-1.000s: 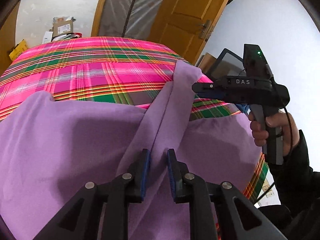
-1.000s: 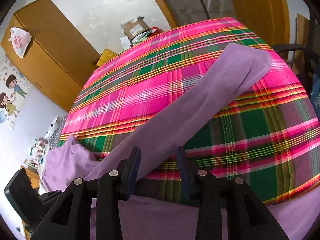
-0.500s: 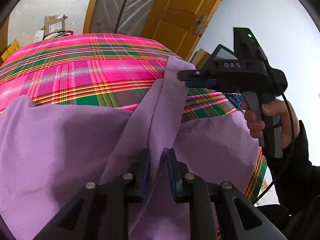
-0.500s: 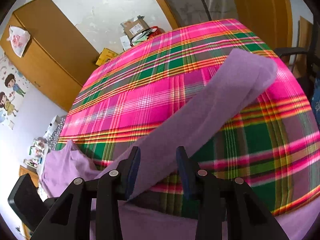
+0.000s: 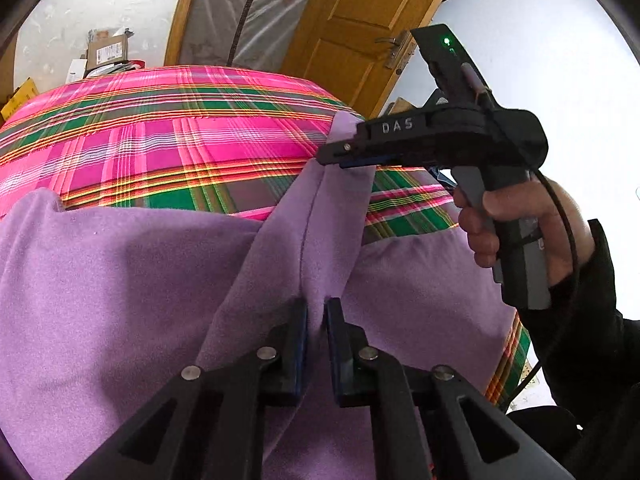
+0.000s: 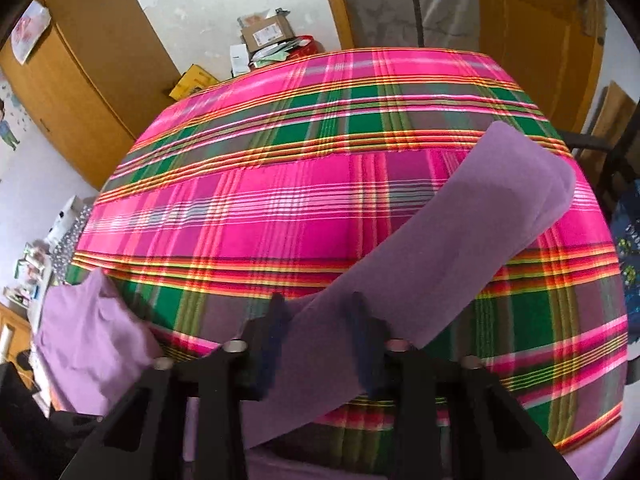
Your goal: Fold clothes
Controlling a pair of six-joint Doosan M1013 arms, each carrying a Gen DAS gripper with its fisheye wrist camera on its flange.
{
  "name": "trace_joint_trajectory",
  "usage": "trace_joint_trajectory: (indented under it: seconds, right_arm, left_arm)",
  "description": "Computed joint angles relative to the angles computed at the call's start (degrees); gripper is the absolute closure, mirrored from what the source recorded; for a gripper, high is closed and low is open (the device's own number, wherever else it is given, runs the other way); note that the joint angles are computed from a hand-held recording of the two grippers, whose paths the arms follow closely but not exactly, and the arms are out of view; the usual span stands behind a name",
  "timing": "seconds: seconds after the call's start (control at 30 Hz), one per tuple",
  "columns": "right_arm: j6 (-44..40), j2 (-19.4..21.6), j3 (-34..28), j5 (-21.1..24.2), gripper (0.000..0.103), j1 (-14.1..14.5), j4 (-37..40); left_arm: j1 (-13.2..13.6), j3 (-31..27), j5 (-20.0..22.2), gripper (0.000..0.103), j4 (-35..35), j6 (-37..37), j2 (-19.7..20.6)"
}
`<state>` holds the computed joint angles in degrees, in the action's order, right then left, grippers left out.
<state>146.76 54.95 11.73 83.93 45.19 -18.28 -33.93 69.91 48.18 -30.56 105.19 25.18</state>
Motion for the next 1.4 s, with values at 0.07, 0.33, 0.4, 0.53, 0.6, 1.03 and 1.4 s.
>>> trace_joint_trajectory:
  seconds: [0.07, 0.33, 0.4, 0.53, 0.6, 1.03, 1.4]
  right_arm:
    - [0.59, -1.71, 3.55, -2.24, 0.091, -0.04, 0.06]
    - [5.72, -8.18, 16.22, -12.75, 0.099, 0.26, -1.61]
    - [8.07, -10.43, 20.15, -16.4, 0.1, 0.57, -2.98]
    - [12.57, -14.41, 26.54, -22.09, 0.1, 1.4, -6.48]
    - [15.57, -16.51, 29.91, -24.95, 0.1, 2.01, -8.91]
    - [31.31, -24.05, 41.38, -26.53, 0.1, 8.02, -21.79]
    - [37.32, -25.28, 46.62, -22.36, 0.1, 10.69, -17.62]
  left_arm:
    - [0.04, -0.03, 0.03, 0.093, -0.14, 0.2, 0.02]
    - [0.03, 0.31, -1.23, 0.096, -0.3, 0.46, -0.5]
    - [0.03, 0.76, -1.96, 0.097, -0.62, 1.04, -0.94]
    - [-0.23, 1.66, -3.63, 0.098, -0.59, 1.86, -1.79]
    - [-0.33, 2.08, -4.45, 0.099, -0.93, 2.57, -2.28]
    - [-1.28, 6.44, -5.2, 0.099, -6.36, 12.89, -6.33]
    - [-1.26, 8.47, 1.08, 0.099, -8.49, 15.51, -5.83]
